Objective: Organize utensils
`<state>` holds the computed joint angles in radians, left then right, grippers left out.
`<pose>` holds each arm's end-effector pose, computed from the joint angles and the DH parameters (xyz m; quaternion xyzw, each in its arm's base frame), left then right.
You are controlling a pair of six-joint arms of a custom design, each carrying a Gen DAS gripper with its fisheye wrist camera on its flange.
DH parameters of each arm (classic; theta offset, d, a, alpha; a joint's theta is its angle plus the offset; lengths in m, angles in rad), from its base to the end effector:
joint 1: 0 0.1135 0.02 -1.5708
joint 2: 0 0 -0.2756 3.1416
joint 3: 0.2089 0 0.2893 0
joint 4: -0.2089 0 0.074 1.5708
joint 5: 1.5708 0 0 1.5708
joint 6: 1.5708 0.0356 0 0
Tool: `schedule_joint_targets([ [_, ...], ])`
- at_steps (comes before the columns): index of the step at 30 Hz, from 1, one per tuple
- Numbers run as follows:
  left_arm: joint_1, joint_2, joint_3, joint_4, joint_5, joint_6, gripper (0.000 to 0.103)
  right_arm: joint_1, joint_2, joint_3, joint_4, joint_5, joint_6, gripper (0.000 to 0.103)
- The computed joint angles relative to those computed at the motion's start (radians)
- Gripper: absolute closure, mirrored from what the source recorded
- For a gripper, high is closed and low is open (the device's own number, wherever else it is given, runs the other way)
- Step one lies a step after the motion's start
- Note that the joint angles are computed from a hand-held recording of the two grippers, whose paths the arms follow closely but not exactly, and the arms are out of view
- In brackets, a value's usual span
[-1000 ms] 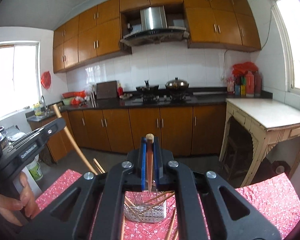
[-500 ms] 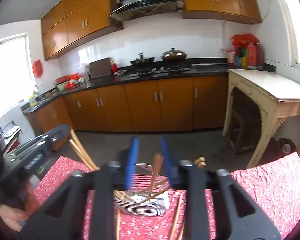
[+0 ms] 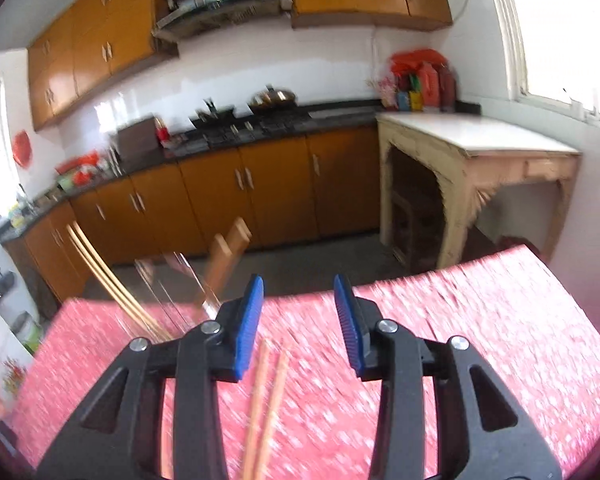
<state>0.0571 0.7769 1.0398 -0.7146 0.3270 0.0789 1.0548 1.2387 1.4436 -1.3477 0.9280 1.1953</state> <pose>0.1784 -0.0013 0.3912 0.0955 0.8352 -0.1020 0.5319 0.1405 0.1900 0.4036 0.1562 0.8650 -0.0172 0.4765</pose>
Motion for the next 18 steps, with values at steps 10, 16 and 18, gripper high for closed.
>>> schedule_joint_targets([
  [10,0.001,-0.080,-0.322,-0.059,-0.058,0.098,0.055,0.040,0.040,-0.399,0.358,-0.321,0.052,0.081],
  [16,-0.069,-0.144,-0.411,-0.070,-0.101,0.100,0.054,0.042,0.122,-0.391,0.439,-0.347,0.031,0.081],
  [18,-0.102,-0.140,-0.415,-0.072,-0.119,0.087,0.054,0.044,0.145,-0.383,0.432,-0.341,0.028,0.081],
])
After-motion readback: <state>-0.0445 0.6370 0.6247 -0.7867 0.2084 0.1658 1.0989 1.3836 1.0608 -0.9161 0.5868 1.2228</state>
